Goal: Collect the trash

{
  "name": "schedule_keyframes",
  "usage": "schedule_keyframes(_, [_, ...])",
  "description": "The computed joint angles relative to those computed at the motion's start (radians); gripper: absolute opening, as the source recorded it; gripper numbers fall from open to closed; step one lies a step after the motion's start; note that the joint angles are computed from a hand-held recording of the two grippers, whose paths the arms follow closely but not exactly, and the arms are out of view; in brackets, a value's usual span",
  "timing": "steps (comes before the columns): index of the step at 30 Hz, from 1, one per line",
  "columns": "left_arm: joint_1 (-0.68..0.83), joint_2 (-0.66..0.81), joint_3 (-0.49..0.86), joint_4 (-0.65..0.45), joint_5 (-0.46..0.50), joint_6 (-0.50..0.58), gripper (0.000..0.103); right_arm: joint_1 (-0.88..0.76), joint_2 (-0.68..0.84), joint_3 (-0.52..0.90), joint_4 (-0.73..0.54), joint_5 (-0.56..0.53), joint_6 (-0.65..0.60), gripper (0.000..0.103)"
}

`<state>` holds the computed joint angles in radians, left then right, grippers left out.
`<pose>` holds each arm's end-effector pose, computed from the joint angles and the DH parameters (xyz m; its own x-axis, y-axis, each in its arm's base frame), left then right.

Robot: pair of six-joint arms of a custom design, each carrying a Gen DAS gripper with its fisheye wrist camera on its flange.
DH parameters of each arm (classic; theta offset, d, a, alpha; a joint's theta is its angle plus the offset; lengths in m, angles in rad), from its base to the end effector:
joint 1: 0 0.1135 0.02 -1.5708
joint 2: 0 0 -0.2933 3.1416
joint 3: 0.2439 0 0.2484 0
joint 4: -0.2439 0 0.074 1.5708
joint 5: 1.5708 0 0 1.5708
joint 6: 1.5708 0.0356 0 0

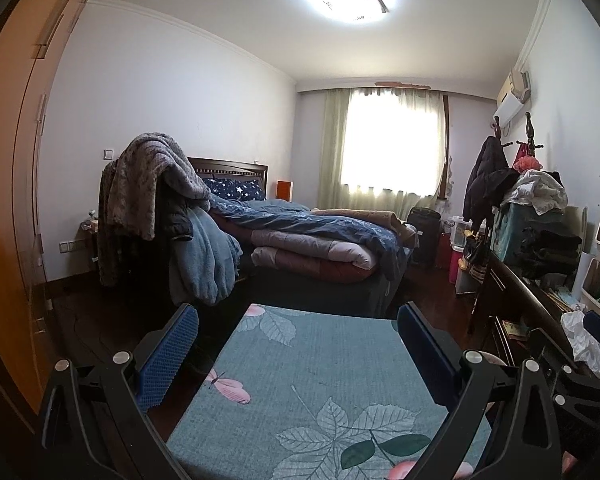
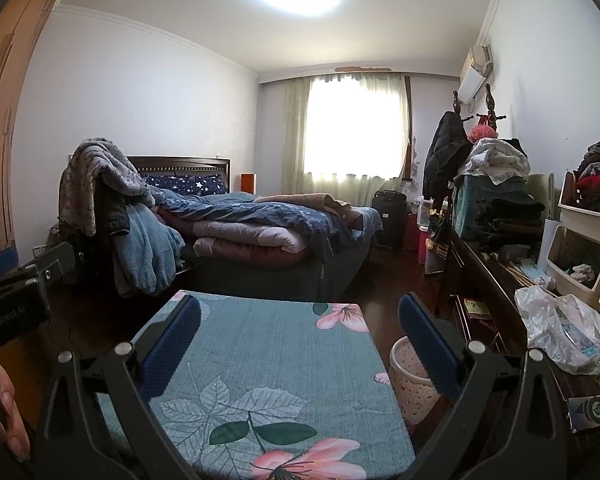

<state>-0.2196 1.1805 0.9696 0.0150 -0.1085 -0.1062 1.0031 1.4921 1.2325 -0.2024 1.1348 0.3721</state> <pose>0.2585 -0.0537 0.3716 -0.2009 -0.0631 -0.9776 0.0921 0.9923 -0.0830 0.2020 0.2567 0.3623 -0.1941 -0.0188 -0.9808 0.1619 0.9855 -0.0509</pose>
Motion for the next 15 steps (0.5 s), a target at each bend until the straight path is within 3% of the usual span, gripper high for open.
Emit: schedule_keyframes(15, [-0.004,-0.021,-0.013,-0.008,0.003,-0.003,0.099,0.013,0.0,-0.004,-0.009,0.011,0.013,0.1])
